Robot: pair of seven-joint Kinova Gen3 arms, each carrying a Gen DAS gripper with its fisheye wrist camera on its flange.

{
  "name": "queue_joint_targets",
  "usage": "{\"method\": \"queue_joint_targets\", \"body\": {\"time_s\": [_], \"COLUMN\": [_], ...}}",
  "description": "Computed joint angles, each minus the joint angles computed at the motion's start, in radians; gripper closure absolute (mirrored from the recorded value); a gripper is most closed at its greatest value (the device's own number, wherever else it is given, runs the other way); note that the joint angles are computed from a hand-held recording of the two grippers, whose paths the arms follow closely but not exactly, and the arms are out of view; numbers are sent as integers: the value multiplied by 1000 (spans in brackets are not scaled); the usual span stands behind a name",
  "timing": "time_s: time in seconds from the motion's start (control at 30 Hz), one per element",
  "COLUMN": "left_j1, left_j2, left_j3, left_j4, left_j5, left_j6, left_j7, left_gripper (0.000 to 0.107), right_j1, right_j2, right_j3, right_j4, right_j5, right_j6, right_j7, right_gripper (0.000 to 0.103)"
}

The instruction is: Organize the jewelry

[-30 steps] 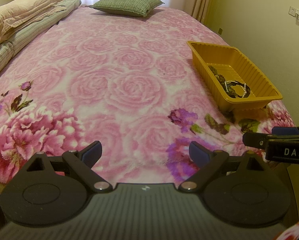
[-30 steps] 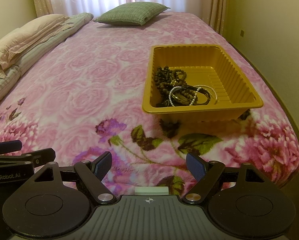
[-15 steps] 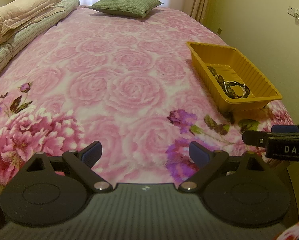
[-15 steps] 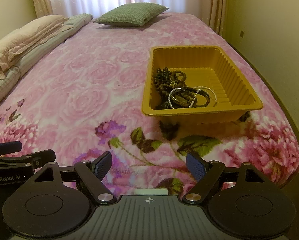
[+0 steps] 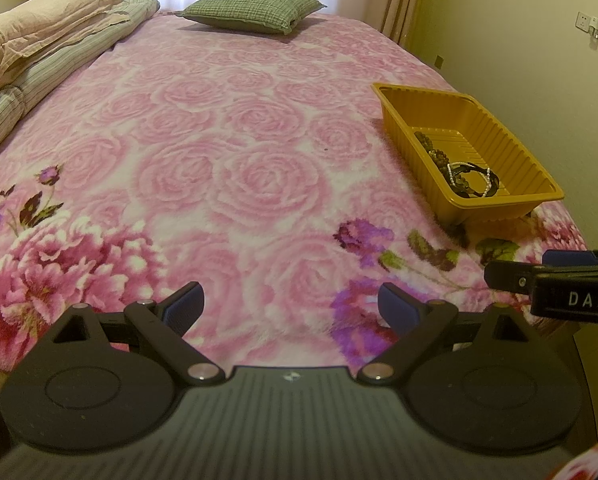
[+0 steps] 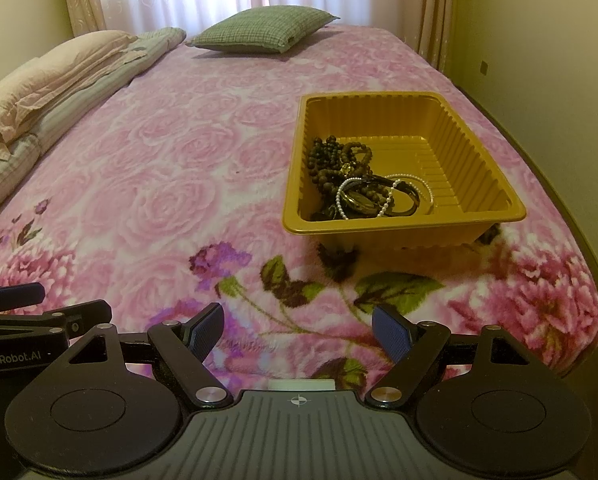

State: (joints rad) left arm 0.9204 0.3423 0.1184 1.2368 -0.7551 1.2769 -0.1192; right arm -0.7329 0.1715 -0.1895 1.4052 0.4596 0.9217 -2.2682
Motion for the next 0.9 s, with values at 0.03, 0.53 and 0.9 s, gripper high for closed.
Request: {"method": "queue_joint_targets", "body": {"time_s": [0.03,0.53,0.9], "left_j1": [0,-1,14], "left_j2": [0,-1,6], "left_j3": [0,0,-2], "left_j4": [-1,1,6], "left_j5": [0,4,-19], "left_j6": [1,-2,8], "left_j7": [1,2,27], "left_gripper": [14,14,14], "right_j1": [0,2,2], "right_j2": [-1,0,-3], "right_j3": [0,0,0], "right_j4": [2,0,11], "right_j5": [0,-3,0], "right_j6": [-1,0,-6], "right_j7": [-1,2,-6], "right_gripper": [22,22,22]}}
